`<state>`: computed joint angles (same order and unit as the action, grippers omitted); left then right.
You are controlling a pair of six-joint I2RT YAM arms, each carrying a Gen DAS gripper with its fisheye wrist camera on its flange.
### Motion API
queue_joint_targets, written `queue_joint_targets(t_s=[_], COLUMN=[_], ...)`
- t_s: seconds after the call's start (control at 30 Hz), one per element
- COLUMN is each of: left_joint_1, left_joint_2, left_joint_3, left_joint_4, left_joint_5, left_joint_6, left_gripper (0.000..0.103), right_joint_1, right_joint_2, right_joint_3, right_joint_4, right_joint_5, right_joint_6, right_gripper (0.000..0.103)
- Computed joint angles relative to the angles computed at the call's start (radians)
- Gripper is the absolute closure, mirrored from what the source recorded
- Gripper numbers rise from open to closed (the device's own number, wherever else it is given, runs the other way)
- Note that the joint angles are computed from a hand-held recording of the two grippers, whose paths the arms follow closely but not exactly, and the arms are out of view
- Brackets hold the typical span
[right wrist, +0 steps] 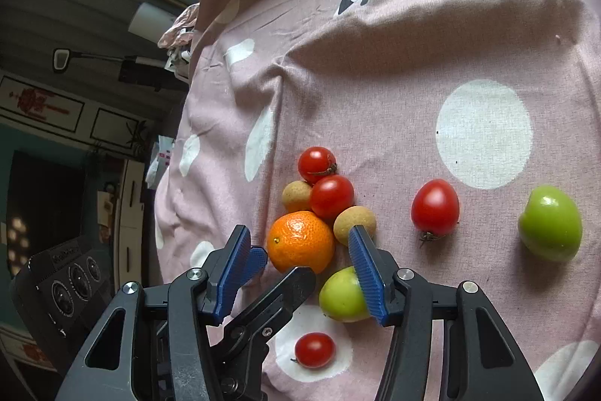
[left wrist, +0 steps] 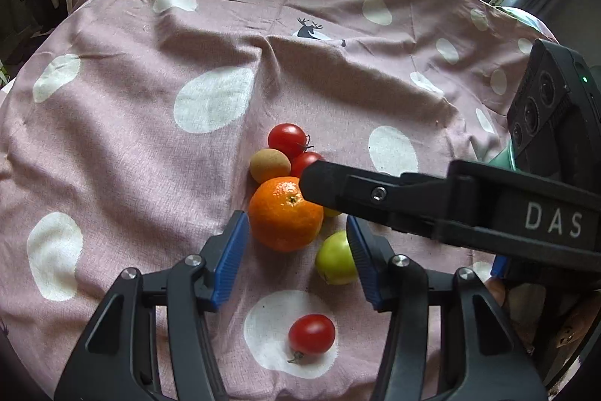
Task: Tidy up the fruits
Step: 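Close the right gripper on the second mandarin orange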
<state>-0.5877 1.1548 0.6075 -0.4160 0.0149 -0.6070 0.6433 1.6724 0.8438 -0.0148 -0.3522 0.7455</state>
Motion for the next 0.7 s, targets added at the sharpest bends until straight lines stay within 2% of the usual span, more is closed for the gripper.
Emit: queue_joint_targets(t_s=[0.1, 0.17, 0.37, 0.47, 0.7], left_joint_1=[0.002, -0.001, -0.014, -0.016, -0.02], left_joint_2=[0.016, 0.014, 0.03, 0.034, 0.04], left_joint_3=[0.001, 0.0, 0.005, 0.005, 0.008], left_joint_4=[0.003, 0.005, 0.017, 0.024, 0.025], left_joint_5=[-0.008, -0.014, -0.011, -0.015, -0.026], left_joint_6=[-0.002, -0.003, 0.012, 0.016, 0.022], left_gripper=[0.05, 0.05, 0.05, 0.05, 0.058], right_joint_1=[0.008, 0.016, 0.022, 0.03, 0.03], right_joint_2=[0.012, 0.015, 0.06, 0.076, 0.117], right_joint_3=[0.021, 0.028, 0.072, 0.082, 0.092], right_joint_4=[-0.026, -0.033, -0.069, -0.069, -0.046], right_joint_5=[0.009, 0.018, -0.015, 0.005, 0.012], right_joint_6=[-0.01, -0.017, -0.029, -0.029, -0.033], right_gripper=[0.046, 0.051, 0.051, 0.051, 0.051])
